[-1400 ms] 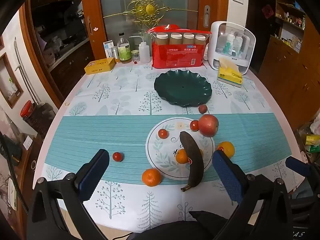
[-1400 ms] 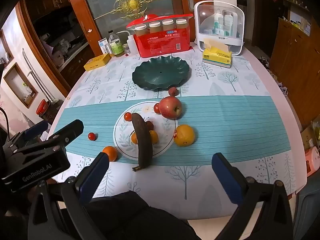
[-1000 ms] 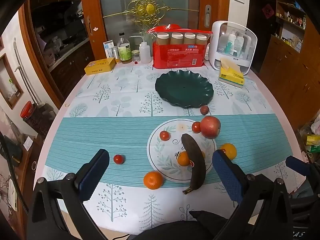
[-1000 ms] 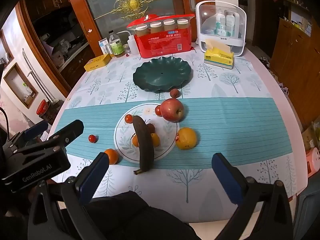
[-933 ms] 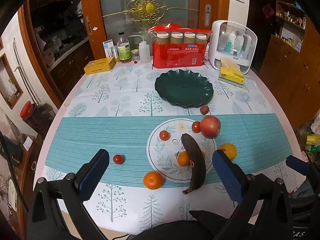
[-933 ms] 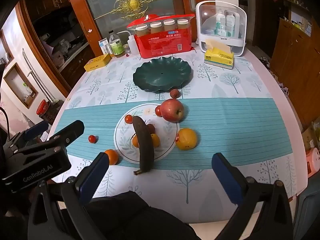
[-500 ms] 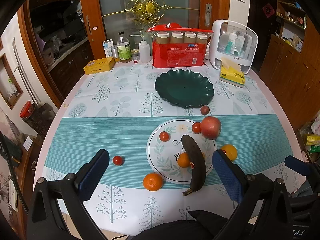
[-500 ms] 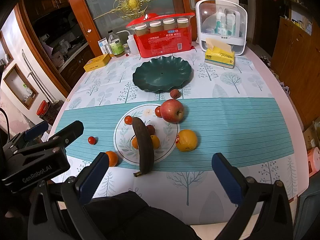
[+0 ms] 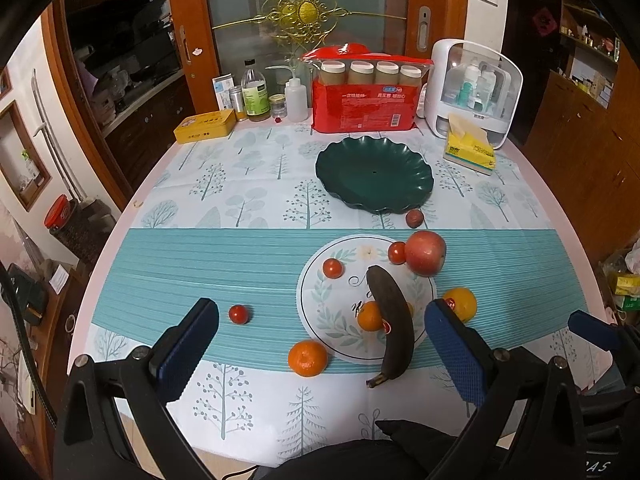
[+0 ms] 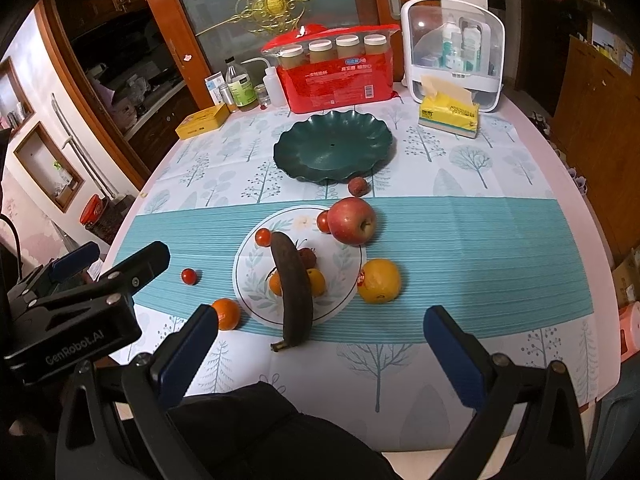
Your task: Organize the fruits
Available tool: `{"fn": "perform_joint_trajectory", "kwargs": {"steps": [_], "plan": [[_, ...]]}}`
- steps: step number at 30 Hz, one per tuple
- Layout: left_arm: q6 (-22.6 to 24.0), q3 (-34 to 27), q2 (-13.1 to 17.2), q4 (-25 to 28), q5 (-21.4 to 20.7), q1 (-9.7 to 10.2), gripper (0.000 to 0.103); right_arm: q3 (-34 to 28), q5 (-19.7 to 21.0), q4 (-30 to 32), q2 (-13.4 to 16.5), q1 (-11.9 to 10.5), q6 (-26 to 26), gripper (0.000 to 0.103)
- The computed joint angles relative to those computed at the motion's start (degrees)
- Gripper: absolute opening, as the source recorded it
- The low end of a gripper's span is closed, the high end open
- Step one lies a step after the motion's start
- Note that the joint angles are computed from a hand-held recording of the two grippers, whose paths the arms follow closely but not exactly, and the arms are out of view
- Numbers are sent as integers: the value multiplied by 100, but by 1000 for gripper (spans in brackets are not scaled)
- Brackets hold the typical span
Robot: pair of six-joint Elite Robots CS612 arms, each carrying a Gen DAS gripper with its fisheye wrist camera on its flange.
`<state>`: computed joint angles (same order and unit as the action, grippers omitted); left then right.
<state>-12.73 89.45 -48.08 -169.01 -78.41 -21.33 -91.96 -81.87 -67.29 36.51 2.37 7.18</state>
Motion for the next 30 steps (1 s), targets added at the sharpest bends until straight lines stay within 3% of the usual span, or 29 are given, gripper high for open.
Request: {"fn": "perform_joint_trajectory", "kwargs": {"steps": [17,30], "plan": [[-254,116,-129,197,82,49,102,26,232,-40,-14,-9,-101,103],[-279,-68,-54,640,-311,308,100,149,227,-165,-27,107,128,103]]}}
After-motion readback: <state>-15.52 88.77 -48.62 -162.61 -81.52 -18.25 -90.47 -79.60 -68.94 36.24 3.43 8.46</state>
